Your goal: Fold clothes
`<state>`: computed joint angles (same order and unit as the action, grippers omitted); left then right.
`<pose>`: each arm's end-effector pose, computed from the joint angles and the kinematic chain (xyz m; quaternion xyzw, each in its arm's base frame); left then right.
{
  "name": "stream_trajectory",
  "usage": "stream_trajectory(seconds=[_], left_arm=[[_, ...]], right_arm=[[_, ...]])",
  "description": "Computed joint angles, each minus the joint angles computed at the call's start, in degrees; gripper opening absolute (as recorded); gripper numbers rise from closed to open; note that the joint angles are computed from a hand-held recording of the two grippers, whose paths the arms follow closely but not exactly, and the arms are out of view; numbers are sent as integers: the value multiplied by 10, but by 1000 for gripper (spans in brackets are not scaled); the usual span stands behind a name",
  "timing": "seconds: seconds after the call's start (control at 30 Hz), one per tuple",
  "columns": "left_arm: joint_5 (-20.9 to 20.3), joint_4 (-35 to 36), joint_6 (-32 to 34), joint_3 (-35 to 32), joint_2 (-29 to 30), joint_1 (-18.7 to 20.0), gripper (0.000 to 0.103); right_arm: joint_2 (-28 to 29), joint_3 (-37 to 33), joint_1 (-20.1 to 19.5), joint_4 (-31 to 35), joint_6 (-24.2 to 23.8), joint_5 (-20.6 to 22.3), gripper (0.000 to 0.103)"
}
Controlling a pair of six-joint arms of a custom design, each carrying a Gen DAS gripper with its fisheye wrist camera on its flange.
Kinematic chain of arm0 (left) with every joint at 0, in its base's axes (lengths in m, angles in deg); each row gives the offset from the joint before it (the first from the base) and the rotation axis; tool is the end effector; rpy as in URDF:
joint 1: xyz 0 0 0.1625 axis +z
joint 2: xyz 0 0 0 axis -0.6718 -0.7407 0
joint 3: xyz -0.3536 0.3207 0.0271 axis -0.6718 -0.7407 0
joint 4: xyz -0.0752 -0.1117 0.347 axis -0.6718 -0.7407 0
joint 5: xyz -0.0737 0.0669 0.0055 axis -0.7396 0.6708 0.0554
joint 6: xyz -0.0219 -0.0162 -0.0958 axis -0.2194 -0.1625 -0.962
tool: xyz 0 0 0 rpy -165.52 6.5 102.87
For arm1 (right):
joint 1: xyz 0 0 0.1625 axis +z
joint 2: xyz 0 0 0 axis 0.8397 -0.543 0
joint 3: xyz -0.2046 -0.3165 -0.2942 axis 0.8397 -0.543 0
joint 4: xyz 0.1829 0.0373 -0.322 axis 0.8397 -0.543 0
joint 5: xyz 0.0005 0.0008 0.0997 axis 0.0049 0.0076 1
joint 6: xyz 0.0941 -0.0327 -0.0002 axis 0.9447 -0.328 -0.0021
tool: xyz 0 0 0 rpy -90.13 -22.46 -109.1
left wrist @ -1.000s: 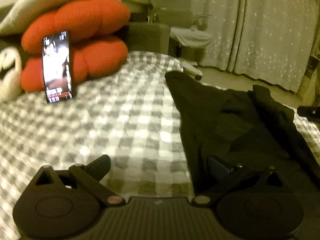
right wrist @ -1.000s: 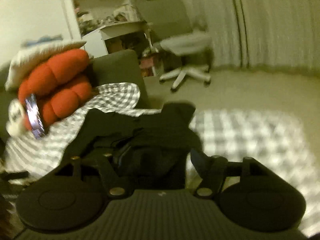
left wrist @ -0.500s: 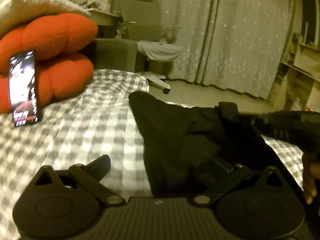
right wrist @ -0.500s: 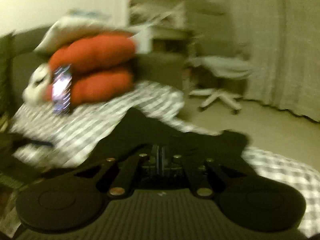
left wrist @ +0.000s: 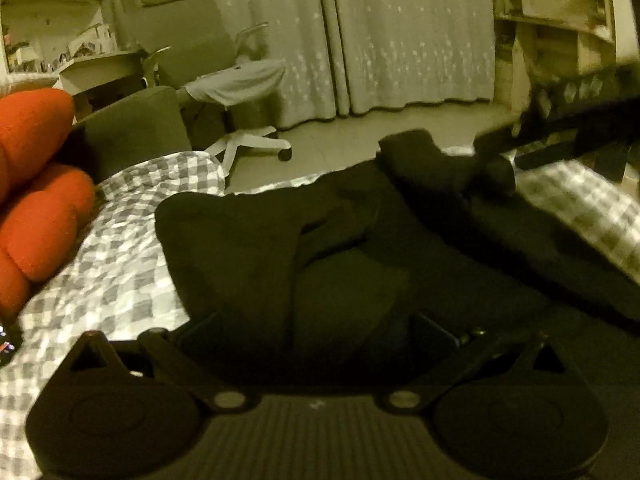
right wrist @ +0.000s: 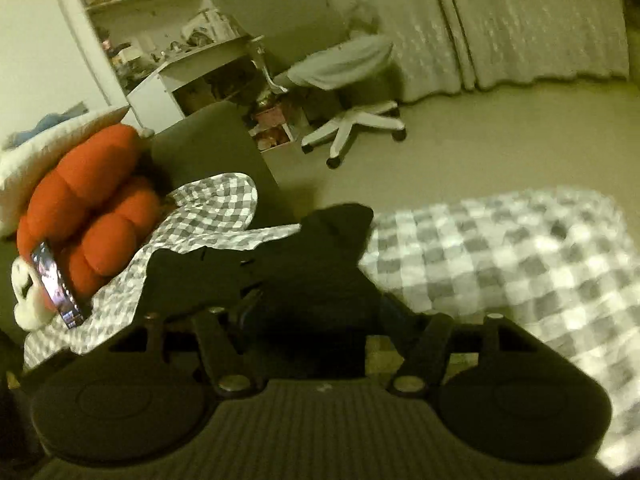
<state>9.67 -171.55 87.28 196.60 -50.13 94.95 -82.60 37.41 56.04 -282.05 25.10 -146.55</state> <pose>-0.2376 -0.6026 0.2355 0.5043 0.8026 -0.2451 0.2036 0.2930 -0.5182 0.2241 -0.0320 -0.8335 0.5106 0.2089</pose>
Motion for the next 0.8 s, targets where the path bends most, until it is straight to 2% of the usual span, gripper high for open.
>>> stream_trajectory(seconds=[0.03, 0.07, 0.1, 0.13, 0.2, 0.23, 0.27, 0.3, 0.37, 0.43, 0.53, 0.6, 0.63, 0.67, 0.73, 0.77, 0.8], left_arm=[[-9, 11, -9, -6, -1, 3, 101], [-17, 16, -13, -9, -1, 6, 96], [-25, 19, -16, -11, -1, 8, 92], [-30, 17, -16, -12, -1, 10, 87], [-49, 24, -27, -16, -6, 15, 73], [-65, 37, -48, -23, -8, 18, 58], [-82, 51, -69, -31, -9, 21, 48], [-95, 55, -76, -32, -10, 22, 47], [-122, 62, -86, -35, -12, 25, 44], [-113, 37, -70, -24, -13, 20, 43], [-137, 40, -84, -29, -22, 28, 44], [-117, 38, -82, -29, -25, 28, 52], [-107, 36, -80, -29, -26, 27, 66], [-96, 34, -78, -29, -27, 26, 74], [-91, 23, -57, -19, -32, 24, 78], [-92, 21, -52, -15, -34, 24, 81], [-97, 22, -50, -12, -37, 23, 82]], right_arm=[[4, -6, -3, 11, 2, -5, 66], [7, -13, -6, 23, 5, -10, 54], [13, -21, -9, 31, 2, -17, 17], [21, -34, -1, 38, -25, -41, 7], [32, -46, 12, 4, -97, -37, 4], [36, -51, 18, -12, -131, -32, 4], [36, -54, 25, -31, -161, -27, 4], [39, -60, 30, -39, -180, -14, 4], [45, -76, 32, -11, -188, 6, 4], [52, -89, 34, 18, -194, 14, 4], [55, -87, 34, 31, -205, 31, 5], [51, -80, 34, 10, -201, 32, 7], [49, -77, 33, -6, -191, 30, 12], [46, -74, 32, -21, -181, 29, 16], [28, -57, 25, -1, -133, 42, 18], [22, -45, 22, -3, -122, 40, 31], [16, -33, 20, -5, -110, 38, 58]])
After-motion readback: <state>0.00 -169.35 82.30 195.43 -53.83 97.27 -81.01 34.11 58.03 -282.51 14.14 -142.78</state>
